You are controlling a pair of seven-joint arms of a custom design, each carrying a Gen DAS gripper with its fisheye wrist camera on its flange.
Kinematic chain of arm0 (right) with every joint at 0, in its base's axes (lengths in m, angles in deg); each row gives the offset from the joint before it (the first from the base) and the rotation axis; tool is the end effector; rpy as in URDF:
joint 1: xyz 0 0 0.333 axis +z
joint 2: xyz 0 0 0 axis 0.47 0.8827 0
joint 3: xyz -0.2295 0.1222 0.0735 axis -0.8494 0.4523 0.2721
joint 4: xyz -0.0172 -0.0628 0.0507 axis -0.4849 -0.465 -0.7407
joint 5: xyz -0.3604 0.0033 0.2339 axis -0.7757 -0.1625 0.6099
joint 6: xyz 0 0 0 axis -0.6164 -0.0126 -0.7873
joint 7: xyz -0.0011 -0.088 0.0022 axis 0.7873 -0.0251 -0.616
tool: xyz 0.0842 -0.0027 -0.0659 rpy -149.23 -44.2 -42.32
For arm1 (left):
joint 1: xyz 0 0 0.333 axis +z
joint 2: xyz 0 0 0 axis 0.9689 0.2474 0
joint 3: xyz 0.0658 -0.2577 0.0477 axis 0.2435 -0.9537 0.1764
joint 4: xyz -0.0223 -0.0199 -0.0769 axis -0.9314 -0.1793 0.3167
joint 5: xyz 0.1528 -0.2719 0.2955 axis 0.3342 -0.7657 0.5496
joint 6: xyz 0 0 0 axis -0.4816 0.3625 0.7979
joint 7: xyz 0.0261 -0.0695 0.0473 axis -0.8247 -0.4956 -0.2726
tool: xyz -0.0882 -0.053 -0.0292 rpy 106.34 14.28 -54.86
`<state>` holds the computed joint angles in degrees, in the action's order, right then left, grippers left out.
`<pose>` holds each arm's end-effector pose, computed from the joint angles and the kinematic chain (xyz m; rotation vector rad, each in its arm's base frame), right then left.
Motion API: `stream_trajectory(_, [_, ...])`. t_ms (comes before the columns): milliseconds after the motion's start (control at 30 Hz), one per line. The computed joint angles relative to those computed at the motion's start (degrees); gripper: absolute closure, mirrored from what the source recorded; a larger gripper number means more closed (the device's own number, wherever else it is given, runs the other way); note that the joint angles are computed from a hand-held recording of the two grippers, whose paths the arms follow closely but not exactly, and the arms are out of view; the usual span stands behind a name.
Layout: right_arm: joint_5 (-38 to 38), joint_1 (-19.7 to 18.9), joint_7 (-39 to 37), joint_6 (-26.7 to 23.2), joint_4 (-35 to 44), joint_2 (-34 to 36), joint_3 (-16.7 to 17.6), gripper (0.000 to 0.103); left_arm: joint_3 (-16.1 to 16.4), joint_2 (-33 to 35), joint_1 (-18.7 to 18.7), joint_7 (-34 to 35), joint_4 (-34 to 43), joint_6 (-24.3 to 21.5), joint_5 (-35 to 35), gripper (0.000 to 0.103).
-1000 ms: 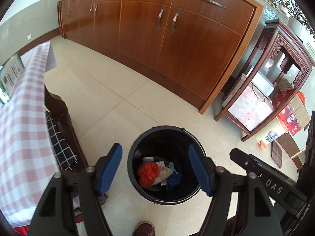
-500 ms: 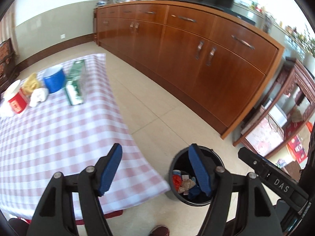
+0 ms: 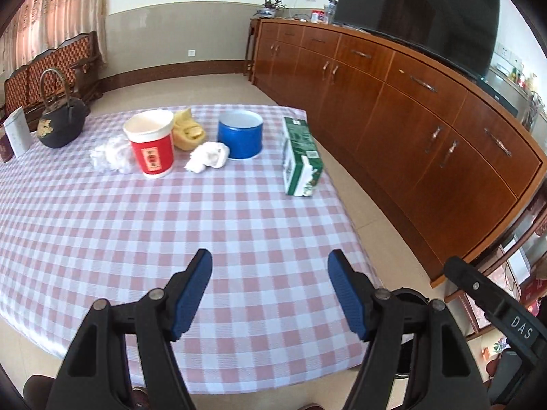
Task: Collect trash
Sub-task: 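Move both open tools back over the table toward the cup and carton, then grasp the red-and-white paper cup with the left tool while the right tool grasps the green milk carton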
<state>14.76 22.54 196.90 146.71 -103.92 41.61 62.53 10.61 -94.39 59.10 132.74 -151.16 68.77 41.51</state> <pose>0.4800 0.0684 0.4974 -1.2314 2.1010 -0.6478 0.5202 -0.2377 0.5174 -1.6646 2.0733 -0.9915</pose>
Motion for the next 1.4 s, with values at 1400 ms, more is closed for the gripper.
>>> stream_trajectory(1400, [-9.1,17.9,-1.9,-3.0,43.6,44.6,-15.6,0.023,-1.7,23.6,12.1,-4.0,22.3,1.1,7.9,0.031])
